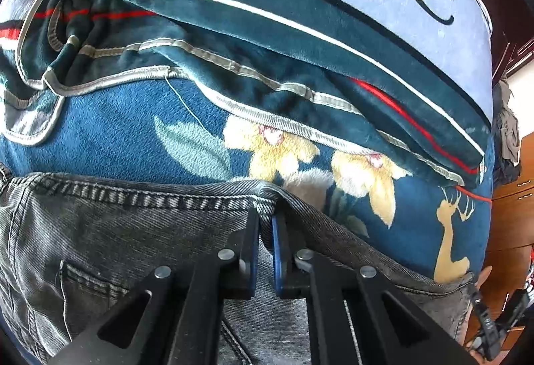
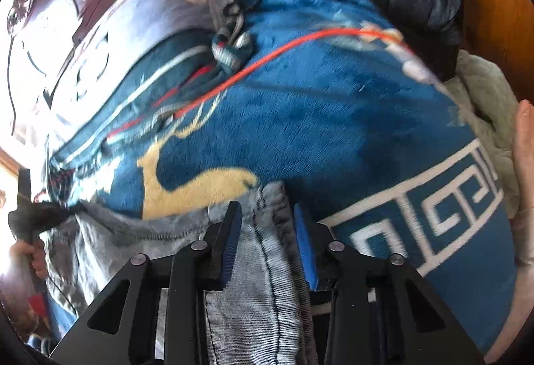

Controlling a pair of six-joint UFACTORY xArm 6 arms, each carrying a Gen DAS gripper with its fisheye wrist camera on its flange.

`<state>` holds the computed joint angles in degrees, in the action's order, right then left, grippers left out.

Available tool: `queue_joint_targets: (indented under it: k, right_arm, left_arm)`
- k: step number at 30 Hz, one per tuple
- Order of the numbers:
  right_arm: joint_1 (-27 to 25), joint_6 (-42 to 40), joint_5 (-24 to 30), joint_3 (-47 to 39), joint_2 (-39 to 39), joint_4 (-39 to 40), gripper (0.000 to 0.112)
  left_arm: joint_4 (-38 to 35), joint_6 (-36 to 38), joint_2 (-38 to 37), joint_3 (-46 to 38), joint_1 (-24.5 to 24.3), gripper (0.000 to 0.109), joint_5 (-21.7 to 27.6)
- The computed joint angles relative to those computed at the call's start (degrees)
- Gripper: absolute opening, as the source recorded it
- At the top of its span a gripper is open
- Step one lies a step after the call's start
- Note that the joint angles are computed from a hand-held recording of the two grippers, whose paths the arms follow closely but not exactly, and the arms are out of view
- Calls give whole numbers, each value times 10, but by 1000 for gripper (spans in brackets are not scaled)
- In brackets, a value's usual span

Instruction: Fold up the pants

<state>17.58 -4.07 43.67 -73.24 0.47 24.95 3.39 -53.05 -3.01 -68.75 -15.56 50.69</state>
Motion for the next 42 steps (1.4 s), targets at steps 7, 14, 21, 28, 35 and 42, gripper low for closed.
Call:
queue_joint_targets:
  k: [7, 14, 21, 28, 35, 42]
  right_arm:
    - [49, 76, -41, 13, -27, -238, 12]
    - [49, 91, -92, 25, -34, -275, 12]
    - [52, 114, -92, 26, 5, -308, 13]
    - [33, 90, -80, 51, -50, -216, 40]
    - [8, 66, -13, 133, -161, -102, 60]
    - [23, 91, 35, 156, -180, -143, 13]
  left_arm:
    - [-8, 13, -62, 63, 11, 8, -14]
    - [-5, 13, -109, 107, 20, 8, -21]
    - [22, -11, -90, 109, 12, 12, -35]
    - [-39, 58, -200, 175, 30, 75, -69]
    - [-31, 125, -373, 244, 0, 77, 46]
    - [-27, 97, -532, 298, 55, 77, 193]
